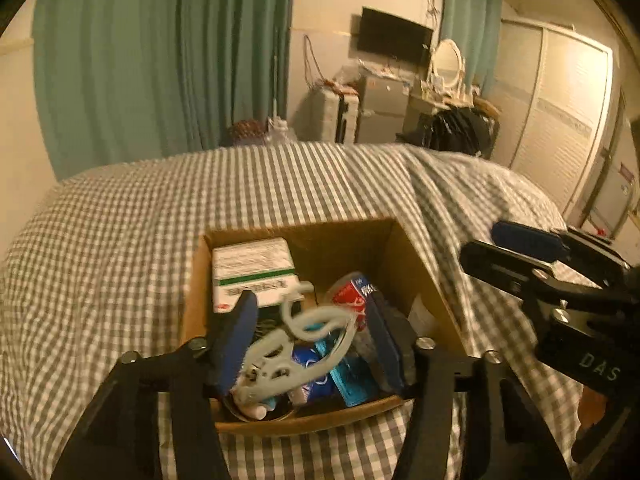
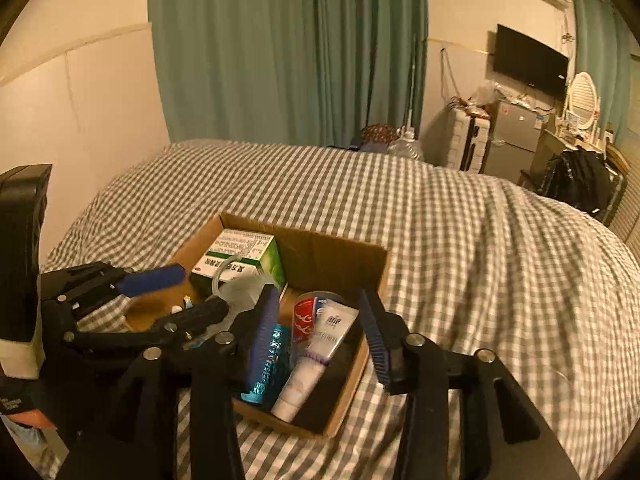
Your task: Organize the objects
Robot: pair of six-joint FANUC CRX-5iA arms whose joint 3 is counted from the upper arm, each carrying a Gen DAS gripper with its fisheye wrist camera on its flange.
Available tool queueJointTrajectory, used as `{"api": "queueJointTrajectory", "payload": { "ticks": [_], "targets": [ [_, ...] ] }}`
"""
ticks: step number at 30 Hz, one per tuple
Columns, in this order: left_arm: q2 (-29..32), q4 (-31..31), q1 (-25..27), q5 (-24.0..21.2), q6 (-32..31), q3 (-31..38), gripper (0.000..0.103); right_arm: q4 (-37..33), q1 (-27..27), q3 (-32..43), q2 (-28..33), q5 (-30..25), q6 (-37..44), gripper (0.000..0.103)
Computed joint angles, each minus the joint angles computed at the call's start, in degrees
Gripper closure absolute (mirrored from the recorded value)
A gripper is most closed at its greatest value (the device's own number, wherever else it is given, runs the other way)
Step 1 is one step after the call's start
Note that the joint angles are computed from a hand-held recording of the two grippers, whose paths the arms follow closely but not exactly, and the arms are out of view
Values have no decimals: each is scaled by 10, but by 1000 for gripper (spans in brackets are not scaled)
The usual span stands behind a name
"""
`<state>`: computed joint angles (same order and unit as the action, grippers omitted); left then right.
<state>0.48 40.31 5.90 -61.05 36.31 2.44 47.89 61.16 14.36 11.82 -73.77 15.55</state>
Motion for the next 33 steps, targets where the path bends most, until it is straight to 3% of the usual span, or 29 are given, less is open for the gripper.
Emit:
{"api": "queueJointTrajectory", "payload": {
  "ticks": [3,15,23,33],
  "targets": [
    [-23,15,9,5,3,-8,33,24,19,7,-7,-27,-9,57],
    [-128,134,80,5,-54,-52,3,142,113,72,0,-139,-23,32],
    [-187,220,145,-17,-104,-81,0,219,166,122,22,-199,-20,12],
    [-250,299,199,0,-163,-159,0,280,209,144,46,-244,-46,0]
  ]
}}
